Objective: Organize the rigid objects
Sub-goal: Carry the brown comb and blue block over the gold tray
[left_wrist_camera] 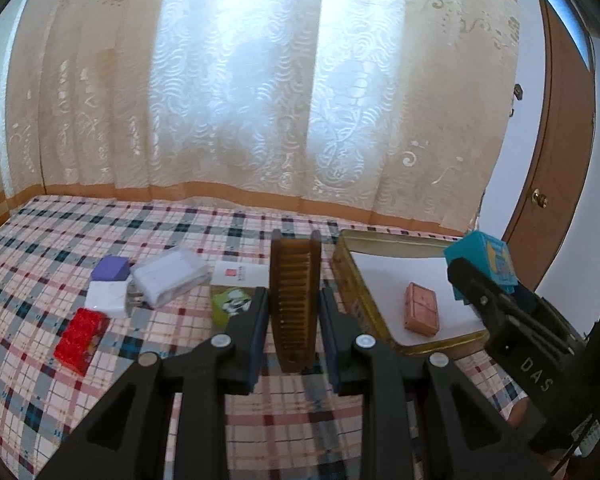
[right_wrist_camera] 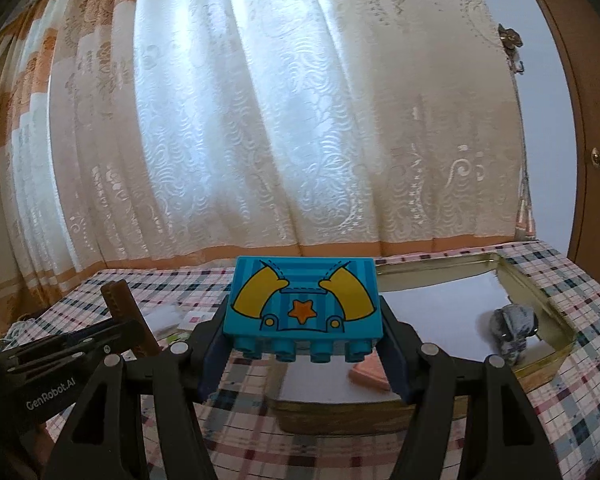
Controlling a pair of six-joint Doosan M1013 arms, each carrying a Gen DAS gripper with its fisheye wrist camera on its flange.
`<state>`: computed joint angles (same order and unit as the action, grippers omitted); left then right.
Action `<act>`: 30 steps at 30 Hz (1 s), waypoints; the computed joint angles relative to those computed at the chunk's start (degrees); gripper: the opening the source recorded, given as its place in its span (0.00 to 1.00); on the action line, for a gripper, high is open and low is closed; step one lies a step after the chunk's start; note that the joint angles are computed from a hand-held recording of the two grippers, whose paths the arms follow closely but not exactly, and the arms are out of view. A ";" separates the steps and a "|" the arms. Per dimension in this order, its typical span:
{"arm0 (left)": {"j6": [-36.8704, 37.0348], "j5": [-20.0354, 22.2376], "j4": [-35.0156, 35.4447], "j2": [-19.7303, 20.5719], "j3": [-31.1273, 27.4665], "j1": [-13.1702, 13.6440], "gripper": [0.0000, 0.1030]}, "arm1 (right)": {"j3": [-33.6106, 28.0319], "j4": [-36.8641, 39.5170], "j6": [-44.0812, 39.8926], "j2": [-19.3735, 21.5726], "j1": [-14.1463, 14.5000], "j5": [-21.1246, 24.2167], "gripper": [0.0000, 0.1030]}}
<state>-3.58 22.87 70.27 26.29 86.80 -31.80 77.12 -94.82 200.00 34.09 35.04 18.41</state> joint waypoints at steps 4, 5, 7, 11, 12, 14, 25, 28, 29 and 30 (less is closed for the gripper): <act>1.44 -0.08 -0.61 0.77 -1.35 -0.44 0.23 | 0.52 -0.86 1.20 -0.35 -0.58 0.68 0.65; 1.79 -0.04 -0.68 0.97 -1.68 -0.58 0.23 | 0.60 -1.04 1.51 -0.40 -0.69 0.79 0.65; 2.84 0.00 -1.23 1.37 -2.38 -0.88 0.23 | 0.92 -1.60 2.32 -0.59 -1.02 1.33 0.65; 4.37 -0.35 -2.36 2.25 -3.79 -1.30 0.23 | 1.61 -2.58 3.81 -0.95 -1.67 2.39 0.65; 4.74 -0.41 -2.65 2.45 -4.13 -1.38 0.23 | 1.65 -2.61 3.77 -0.96 -1.79 2.73 0.65; 5.19 -0.50 -3.01 2.85 -4.75 -1.56 0.23 | 2.00 -3.19 4.21 -1.13 -2.13 3.92 0.65; 8.74 0.53 -4.21 5.27 -8.58 -2.85 0.24 | 2.60 -1.12 1.99 -1.50 -3.94 8.06 0.65; 8.39 0.16 -2.96 5.65 -9.22 -2.97 0.24 | 2.86 -0.75 2.12 -1.59 -4.59 8.50 0.65; 7.86 0.53 -1.57 5.85 -9.47 -3.14 0.24 | 2.81 -0.22 1.80 -1.59 -4.74 8.37 0.65; 7.26 0.45 -0.37 6.04 -9.69 -3.22 0.24 | 2.82 0.34 1.53 -1.61 -4.93 8.24 0.65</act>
